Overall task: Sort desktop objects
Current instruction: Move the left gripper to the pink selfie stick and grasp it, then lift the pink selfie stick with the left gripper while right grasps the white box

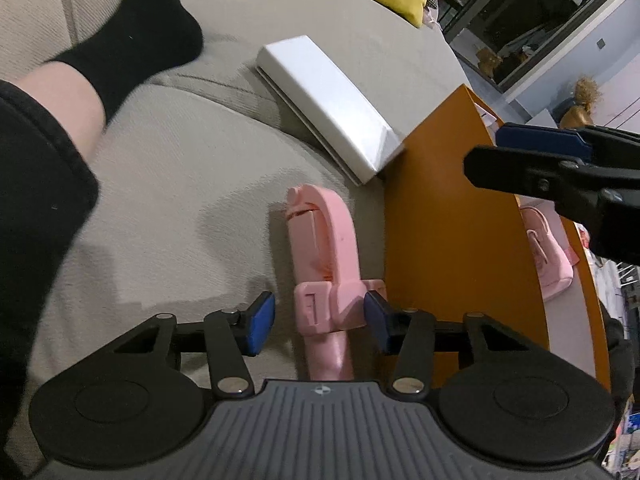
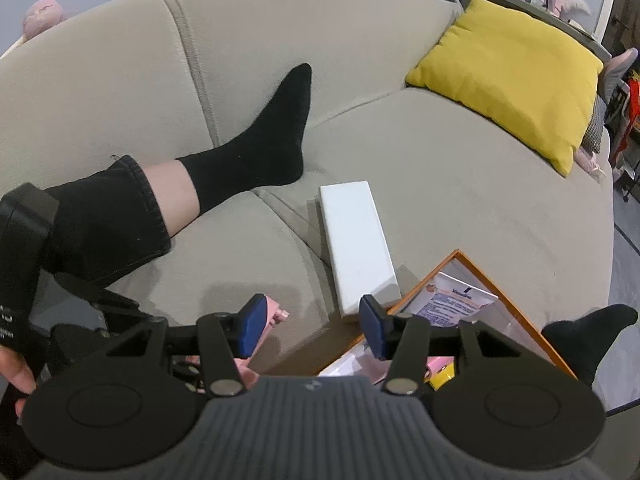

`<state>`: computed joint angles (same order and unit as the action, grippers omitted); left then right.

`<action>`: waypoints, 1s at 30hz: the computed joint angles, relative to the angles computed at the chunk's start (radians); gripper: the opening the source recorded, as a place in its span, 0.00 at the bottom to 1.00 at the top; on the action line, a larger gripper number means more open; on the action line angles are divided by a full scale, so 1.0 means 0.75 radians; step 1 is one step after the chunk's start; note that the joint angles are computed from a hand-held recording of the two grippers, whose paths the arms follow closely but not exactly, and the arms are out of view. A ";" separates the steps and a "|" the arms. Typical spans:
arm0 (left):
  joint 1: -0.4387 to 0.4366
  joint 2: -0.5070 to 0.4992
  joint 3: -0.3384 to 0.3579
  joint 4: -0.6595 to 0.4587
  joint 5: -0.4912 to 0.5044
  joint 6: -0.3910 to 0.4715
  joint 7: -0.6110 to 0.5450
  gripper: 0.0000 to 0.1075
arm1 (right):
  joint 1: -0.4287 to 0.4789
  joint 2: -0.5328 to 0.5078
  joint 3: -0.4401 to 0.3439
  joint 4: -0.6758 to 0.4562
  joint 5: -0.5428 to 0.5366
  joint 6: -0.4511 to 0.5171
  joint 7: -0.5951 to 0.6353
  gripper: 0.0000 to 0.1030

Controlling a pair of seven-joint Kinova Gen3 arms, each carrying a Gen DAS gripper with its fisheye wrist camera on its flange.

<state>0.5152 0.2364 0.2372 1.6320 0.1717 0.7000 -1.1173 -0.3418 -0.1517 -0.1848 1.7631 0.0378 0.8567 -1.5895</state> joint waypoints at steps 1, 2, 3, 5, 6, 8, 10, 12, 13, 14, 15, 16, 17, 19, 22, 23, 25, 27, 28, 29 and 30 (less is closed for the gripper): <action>-0.005 0.010 0.007 -0.001 0.015 -0.007 -0.011 0.53 | 0.000 0.003 0.002 0.000 -0.002 -0.001 0.001 0.51; -0.014 0.017 0.013 0.001 0.037 -0.013 -0.025 0.53 | 0.001 0.005 0.003 0.000 -0.002 -0.002 -0.001 0.51; -0.023 0.024 0.020 0.004 0.062 -0.019 -0.040 0.53 | 0.001 0.005 0.004 0.001 -0.004 -0.003 0.001 0.51; -0.036 0.041 0.028 0.005 0.100 -0.028 -0.063 0.52 | 0.001 0.006 0.008 0.003 -0.010 -0.007 0.009 0.51; -0.043 0.044 0.032 0.011 0.122 -0.038 -0.076 0.52 | 0.002 0.010 0.010 0.004 -0.011 -0.010 0.013 0.51; -0.060 0.046 0.040 0.020 0.162 -0.054 -0.106 0.46 | 0.003 0.015 0.014 0.005 -0.013 -0.013 0.021 0.51; -0.056 0.039 0.033 0.029 0.168 -0.067 -0.107 0.45 | 0.004 0.025 0.015 -0.002 -0.011 -0.009 0.028 0.50; -0.038 0.028 0.017 0.034 0.143 -0.073 -0.079 0.45 | 0.004 0.041 0.013 -0.018 -0.004 0.002 0.026 0.48; -0.018 0.022 0.000 0.027 0.105 -0.063 -0.045 0.45 | 0.003 0.050 0.014 -0.029 -0.004 0.010 0.033 0.45; -0.007 0.018 -0.012 0.019 0.072 -0.051 -0.019 0.45 | 0.001 0.061 0.016 -0.045 -0.005 0.022 0.041 0.45; -0.001 0.010 -0.021 0.014 0.044 -0.042 0.000 0.45 | -0.001 0.075 0.018 -0.065 -0.006 0.036 0.048 0.45; 0.004 0.004 -0.030 0.003 0.010 -0.027 0.017 0.44 | -0.003 0.092 0.019 -0.089 -0.007 0.054 0.055 0.45; 0.012 0.000 -0.040 -0.013 -0.030 -0.005 0.039 0.44 | -0.005 0.118 0.022 -0.122 -0.010 0.080 0.065 0.45; 0.017 -0.013 -0.053 -0.038 -0.095 0.030 0.066 0.44 | -0.013 0.182 0.021 -0.203 0.010 0.139 0.053 0.47; 0.002 -0.032 -0.065 -0.072 -0.168 0.064 0.072 0.44 | -0.027 0.299 0.035 -0.342 0.012 0.240 0.067 0.49; 0.001 -0.036 -0.068 -0.080 -0.192 0.068 0.081 0.44 | -0.039 0.349 0.038 -0.399 0.028 0.284 0.058 0.50; -0.002 -0.041 -0.075 -0.099 -0.238 0.070 0.094 0.44 | -0.082 0.435 0.048 -0.485 0.095 0.345 0.009 0.50; -0.013 -0.031 -0.081 -0.107 -0.266 0.045 0.094 0.44 | -0.127 0.503 0.056 -0.543 0.154 0.388 -0.005 0.47; -0.021 -0.031 -0.081 -0.099 -0.268 0.025 0.090 0.44 | -0.151 0.536 0.060 -0.568 0.182 0.407 -0.007 0.46; -0.032 -0.033 -0.080 -0.090 -0.260 0.014 0.086 0.44 | -0.174 0.563 0.066 -0.588 0.209 0.422 -0.013 0.46; -0.043 -0.030 -0.078 -0.087 -0.248 0.007 0.080 0.44 | -0.200 0.587 0.073 -0.602 0.239 0.434 -0.021 0.46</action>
<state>0.4827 0.2140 0.1786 1.5671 -0.0139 0.7052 -1.0571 -0.4915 0.2884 -0.1301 1.3118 0.2174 1.1821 -1.6053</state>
